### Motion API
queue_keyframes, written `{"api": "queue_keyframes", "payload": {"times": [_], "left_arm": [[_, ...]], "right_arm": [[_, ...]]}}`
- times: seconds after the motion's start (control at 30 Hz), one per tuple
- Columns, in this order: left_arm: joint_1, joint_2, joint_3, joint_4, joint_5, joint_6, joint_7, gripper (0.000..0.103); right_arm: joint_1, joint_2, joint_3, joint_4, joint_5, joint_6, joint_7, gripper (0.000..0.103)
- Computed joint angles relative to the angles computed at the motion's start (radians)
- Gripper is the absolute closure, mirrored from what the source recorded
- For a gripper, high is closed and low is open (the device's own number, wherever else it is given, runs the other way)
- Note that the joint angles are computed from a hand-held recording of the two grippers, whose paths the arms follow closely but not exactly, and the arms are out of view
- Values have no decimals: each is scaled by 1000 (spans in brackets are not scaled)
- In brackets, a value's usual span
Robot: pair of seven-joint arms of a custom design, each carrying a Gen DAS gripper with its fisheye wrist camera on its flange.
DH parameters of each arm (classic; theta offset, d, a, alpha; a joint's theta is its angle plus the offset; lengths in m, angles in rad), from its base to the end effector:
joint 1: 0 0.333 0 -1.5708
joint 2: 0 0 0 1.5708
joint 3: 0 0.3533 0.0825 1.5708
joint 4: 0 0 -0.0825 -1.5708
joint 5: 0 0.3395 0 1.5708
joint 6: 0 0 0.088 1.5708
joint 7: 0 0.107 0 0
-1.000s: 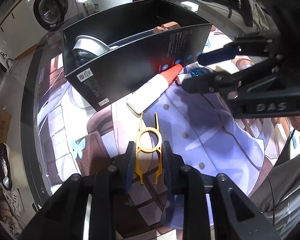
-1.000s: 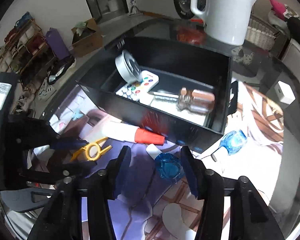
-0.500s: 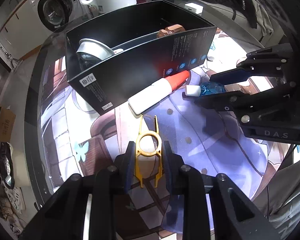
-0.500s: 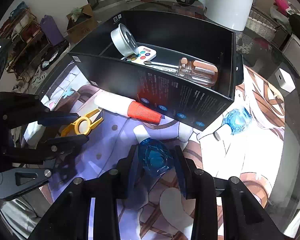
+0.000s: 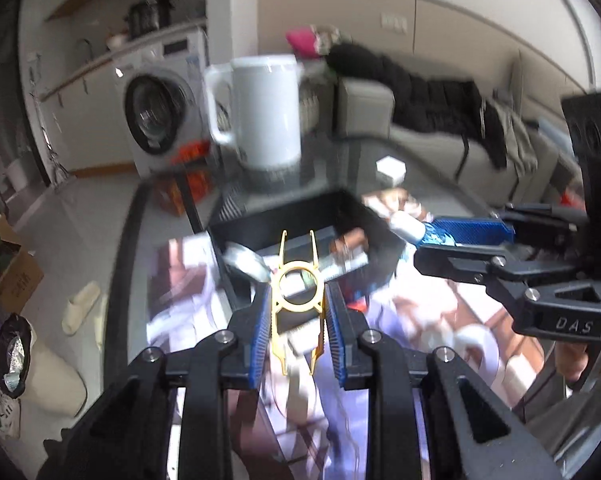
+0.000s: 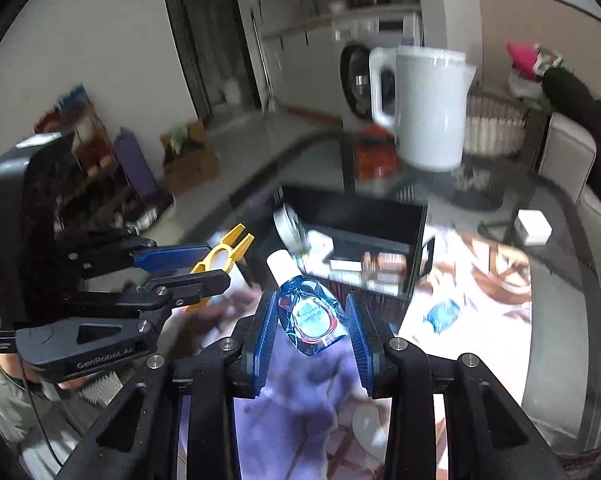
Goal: Organize rigid objects
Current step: 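Lift the yellow clip and blue bottle with both tools toward the box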
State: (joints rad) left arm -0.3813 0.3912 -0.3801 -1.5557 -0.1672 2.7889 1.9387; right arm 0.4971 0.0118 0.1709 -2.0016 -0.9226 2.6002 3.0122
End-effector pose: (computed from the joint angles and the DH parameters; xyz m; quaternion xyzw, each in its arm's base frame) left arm 0.5406 -0.4293 0.5879 -0.2942 0.8528 -0.4106 0.1327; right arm 0.4282 0.3578 0.5669 -0.6080 0.6744 -0.2482 0.3376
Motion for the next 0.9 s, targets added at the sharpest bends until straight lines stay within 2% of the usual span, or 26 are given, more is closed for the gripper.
{"api": "queue_keyframes", "payload": {"times": [0.07,0.17,0.23,0.3,0.33,0.43,0.67,0.9], "left_arm": [[7,-18,-5,-44,-11,132,5,79],[42,-40,-45,-110,-30,316,7,79],[77,-37,-88,-127,-21,396,11,79],[117,-28,-134,-136,-8,446,2,79],[141,-22,-161,-134,0,455,-3,79],[175,-8,-193,-128,29,468,-34,79],[185,19,-198,-93,100,461,-127,79],[59,81,-66,19,151,451,-231,79]], "right_arm": [[6,-23,6,-1,-191,-11,152,68],[19,-31,37,23,-483,-100,380,68],[41,-41,60,22,-587,-198,460,68],[58,-39,72,26,-620,-269,483,68],[64,-38,74,28,-625,-293,491,68],[75,-27,71,42,-627,-315,492,68],[89,-31,73,46,-627,-374,511,68],[88,-3,54,86,-639,-409,526,68]]}}
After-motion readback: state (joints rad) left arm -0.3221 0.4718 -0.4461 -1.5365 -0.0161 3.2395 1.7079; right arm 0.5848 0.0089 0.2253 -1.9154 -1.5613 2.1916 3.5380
